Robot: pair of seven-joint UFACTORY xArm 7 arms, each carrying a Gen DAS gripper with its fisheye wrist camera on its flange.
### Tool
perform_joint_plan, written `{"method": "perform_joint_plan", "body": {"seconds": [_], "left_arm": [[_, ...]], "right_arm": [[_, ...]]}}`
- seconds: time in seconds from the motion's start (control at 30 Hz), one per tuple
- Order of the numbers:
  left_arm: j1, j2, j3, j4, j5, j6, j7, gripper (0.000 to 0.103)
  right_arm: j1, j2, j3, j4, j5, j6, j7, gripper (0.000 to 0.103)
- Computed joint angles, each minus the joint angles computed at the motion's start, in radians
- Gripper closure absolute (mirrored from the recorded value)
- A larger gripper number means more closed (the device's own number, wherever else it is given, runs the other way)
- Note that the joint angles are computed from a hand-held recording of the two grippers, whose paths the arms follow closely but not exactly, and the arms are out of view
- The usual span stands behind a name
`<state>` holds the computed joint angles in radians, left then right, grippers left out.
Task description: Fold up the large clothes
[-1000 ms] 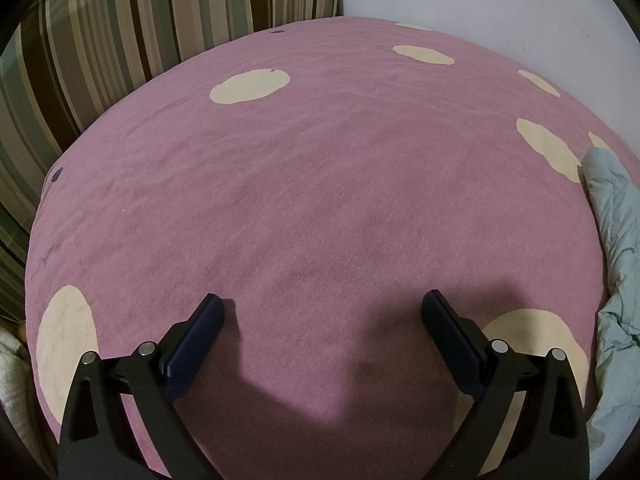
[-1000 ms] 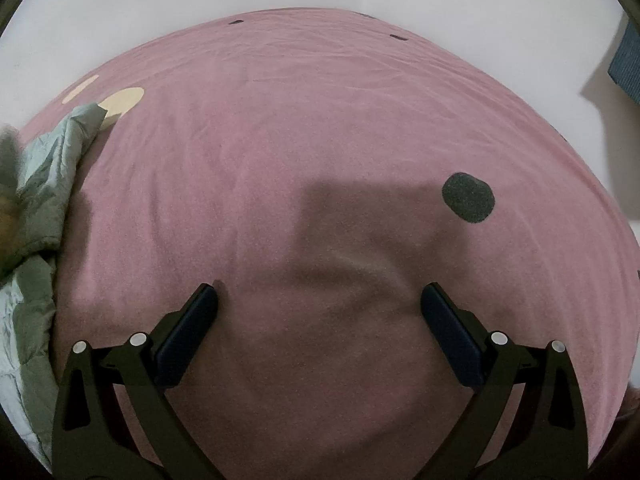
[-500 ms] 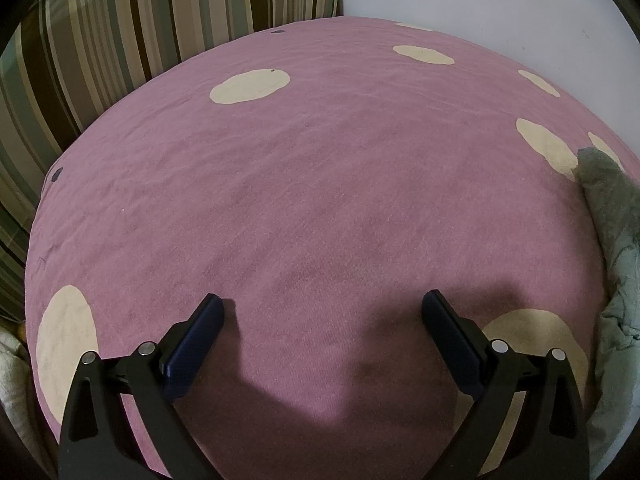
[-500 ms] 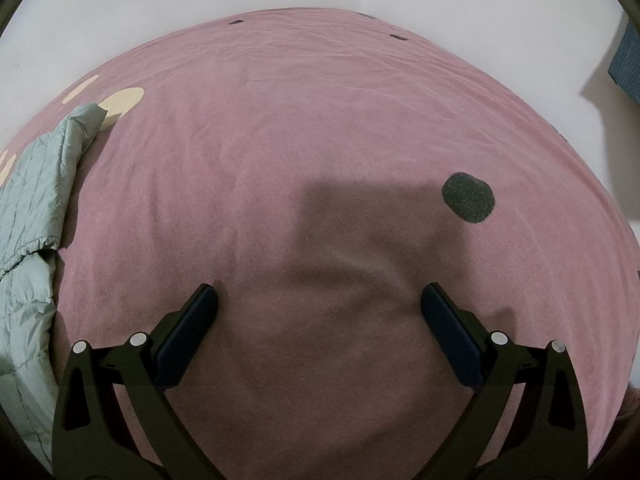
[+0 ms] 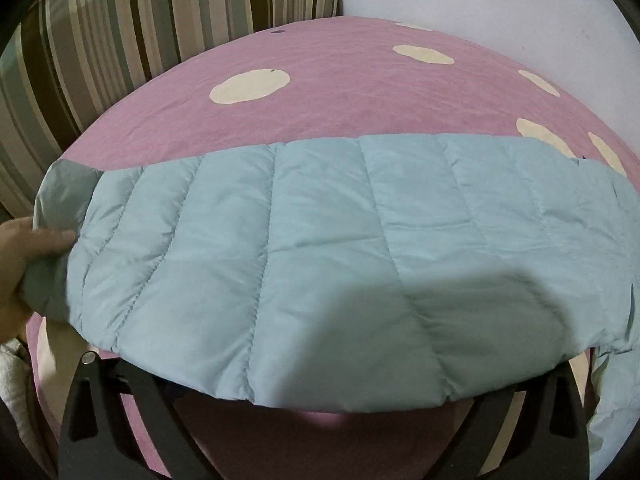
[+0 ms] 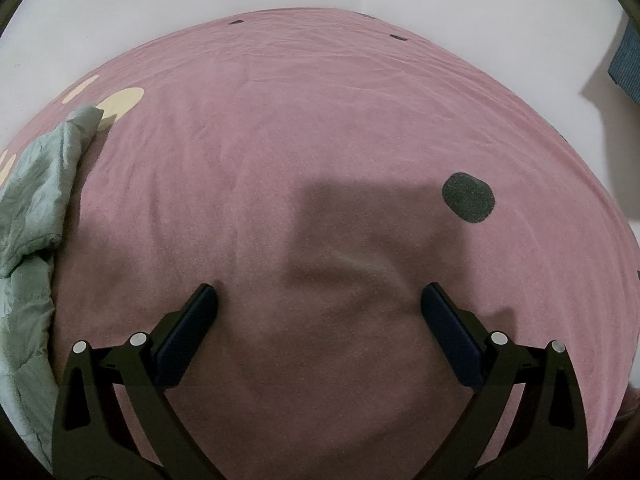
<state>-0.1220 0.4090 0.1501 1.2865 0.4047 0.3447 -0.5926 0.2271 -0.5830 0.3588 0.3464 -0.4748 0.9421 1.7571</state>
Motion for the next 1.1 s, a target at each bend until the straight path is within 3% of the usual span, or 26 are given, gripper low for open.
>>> {"method": "perform_joint_plan", "body": {"seconds": [1.1], "left_arm": [[-0.008, 0.004, -0.001, 0.014, 0.007, 0.016, -0.011, 0.004]], "right_arm": [[0.017, 0.016, 0.001, 0.021, 0.004, 0.019, 0.013, 0.002]]}}
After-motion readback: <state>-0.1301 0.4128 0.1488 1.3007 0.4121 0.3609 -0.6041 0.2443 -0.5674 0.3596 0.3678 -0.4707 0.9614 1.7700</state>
